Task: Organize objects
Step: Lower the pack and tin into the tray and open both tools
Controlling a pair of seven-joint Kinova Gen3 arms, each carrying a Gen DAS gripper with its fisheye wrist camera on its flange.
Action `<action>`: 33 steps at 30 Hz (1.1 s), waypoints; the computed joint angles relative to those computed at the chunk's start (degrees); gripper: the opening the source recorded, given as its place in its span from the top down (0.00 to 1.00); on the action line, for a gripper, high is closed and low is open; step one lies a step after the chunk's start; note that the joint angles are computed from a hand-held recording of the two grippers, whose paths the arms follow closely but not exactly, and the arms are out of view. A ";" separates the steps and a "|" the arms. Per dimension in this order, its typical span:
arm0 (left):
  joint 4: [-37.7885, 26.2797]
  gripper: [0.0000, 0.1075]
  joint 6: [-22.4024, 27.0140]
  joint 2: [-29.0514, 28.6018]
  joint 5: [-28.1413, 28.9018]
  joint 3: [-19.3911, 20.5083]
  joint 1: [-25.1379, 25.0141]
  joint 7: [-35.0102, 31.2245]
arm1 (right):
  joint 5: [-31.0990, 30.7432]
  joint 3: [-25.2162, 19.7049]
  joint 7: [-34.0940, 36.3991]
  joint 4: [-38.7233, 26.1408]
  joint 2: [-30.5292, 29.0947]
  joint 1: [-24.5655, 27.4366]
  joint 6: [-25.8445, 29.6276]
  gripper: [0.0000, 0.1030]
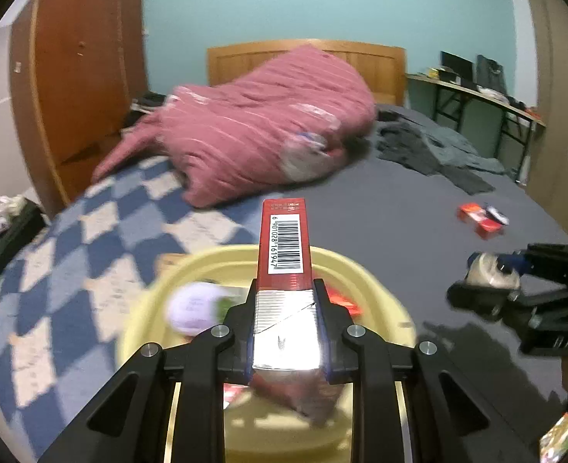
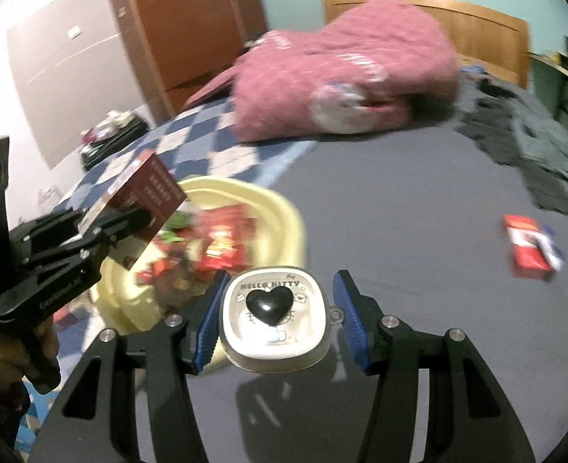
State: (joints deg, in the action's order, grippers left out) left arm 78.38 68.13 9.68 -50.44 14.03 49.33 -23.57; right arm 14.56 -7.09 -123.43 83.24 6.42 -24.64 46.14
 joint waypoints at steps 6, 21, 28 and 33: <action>1.46 0.79 2.84 -2.74 -1.38 1.18 -0.52 0.37 | 0.51 -0.65 2.96 -7.82 6.03 -4.03 1.81 0.46; 13.11 0.79 -6.77 -4.82 8.17 1.89 -9.22 5.55 | -0.31 0.90 8.10 -7.43 12.89 -8.42 0.12 0.46; 14.59 0.79 -10.93 -3.51 9.25 0.44 -10.71 4.74 | -1.79 1.69 8.82 -9.13 14.87 -8.56 -0.20 0.46; 15.54 0.79 -12.28 -3.92 9.29 0.12 -10.98 5.48 | -2.40 1.98 9.42 -9.43 15.11 -8.58 -0.18 0.46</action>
State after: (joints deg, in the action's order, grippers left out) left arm 93.92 55.85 5.76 -41.15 14.14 38.35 -18.10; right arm 12.16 -5.10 -114.00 73.81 21.53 -33.22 45.96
